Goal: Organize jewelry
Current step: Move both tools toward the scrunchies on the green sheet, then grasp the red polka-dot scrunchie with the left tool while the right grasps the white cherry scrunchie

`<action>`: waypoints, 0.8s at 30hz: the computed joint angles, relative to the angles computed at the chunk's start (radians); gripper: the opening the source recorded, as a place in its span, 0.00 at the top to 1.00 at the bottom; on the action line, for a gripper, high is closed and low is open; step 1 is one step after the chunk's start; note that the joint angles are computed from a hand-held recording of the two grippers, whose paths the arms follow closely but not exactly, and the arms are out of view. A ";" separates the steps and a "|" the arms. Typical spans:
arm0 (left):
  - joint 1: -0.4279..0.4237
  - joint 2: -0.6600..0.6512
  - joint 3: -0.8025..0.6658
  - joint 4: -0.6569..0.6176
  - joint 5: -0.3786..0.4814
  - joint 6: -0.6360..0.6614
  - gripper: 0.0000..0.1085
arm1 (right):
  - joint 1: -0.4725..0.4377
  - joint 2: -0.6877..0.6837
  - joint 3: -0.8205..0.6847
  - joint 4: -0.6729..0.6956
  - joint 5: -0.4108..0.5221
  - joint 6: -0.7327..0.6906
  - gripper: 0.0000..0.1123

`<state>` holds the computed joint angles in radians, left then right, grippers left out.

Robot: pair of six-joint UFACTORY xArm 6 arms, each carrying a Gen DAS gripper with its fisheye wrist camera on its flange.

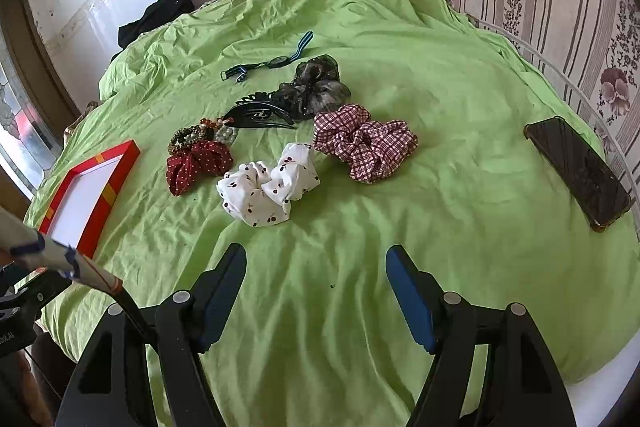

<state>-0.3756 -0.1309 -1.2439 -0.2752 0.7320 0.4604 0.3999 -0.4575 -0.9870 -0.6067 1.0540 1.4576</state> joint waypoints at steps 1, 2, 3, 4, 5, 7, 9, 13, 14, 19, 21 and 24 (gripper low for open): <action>0.001 0.015 -0.021 -0.008 0.015 0.009 0.14 | -0.003 0.002 0.000 0.003 -0.003 -0.003 0.32; 0.005 0.033 -0.049 -0.021 0.037 0.021 0.21 | -0.009 0.003 0.000 0.009 -0.007 -0.010 0.32; 0.010 0.061 -0.092 -0.038 0.068 0.031 0.24 | -0.012 0.006 0.000 0.011 -0.011 -0.014 0.32; 0.015 0.093 -0.142 -0.057 0.101 0.033 0.28 | -0.018 0.008 0.000 0.016 -0.017 -0.023 0.32; 0.021 0.121 -0.183 -0.075 0.128 0.032 0.28 | -0.027 0.012 -0.001 0.020 -0.025 -0.032 0.32; 0.034 0.210 -0.313 -0.111 0.199 0.004 0.28 | -0.043 0.019 -0.004 0.030 -0.042 -0.047 0.32; 0.030 0.286 -0.418 -0.107 0.240 -0.031 0.28 | -0.065 0.027 -0.008 0.042 -0.067 -0.066 0.32; 0.008 0.459 -0.636 -0.104 0.315 -0.081 0.28 | -0.114 0.060 -0.022 0.069 -0.133 -0.112 0.33; 0.003 0.508 -0.696 -0.105 0.344 -0.095 0.28 | -0.128 0.072 -0.025 0.081 -0.157 -0.127 0.33; -0.020 0.754 -1.000 -0.115 0.503 -0.178 0.28 | -0.171 0.125 -0.036 0.124 -0.237 -0.175 0.37; -0.031 0.838 -1.109 -0.106 0.549 -0.209 0.28 | -0.184 0.143 -0.039 0.135 -0.261 -0.188 0.37; -0.045 0.925 -1.214 -0.105 0.582 -0.234 0.28 | -0.201 0.167 -0.040 0.152 -0.288 -0.204 0.37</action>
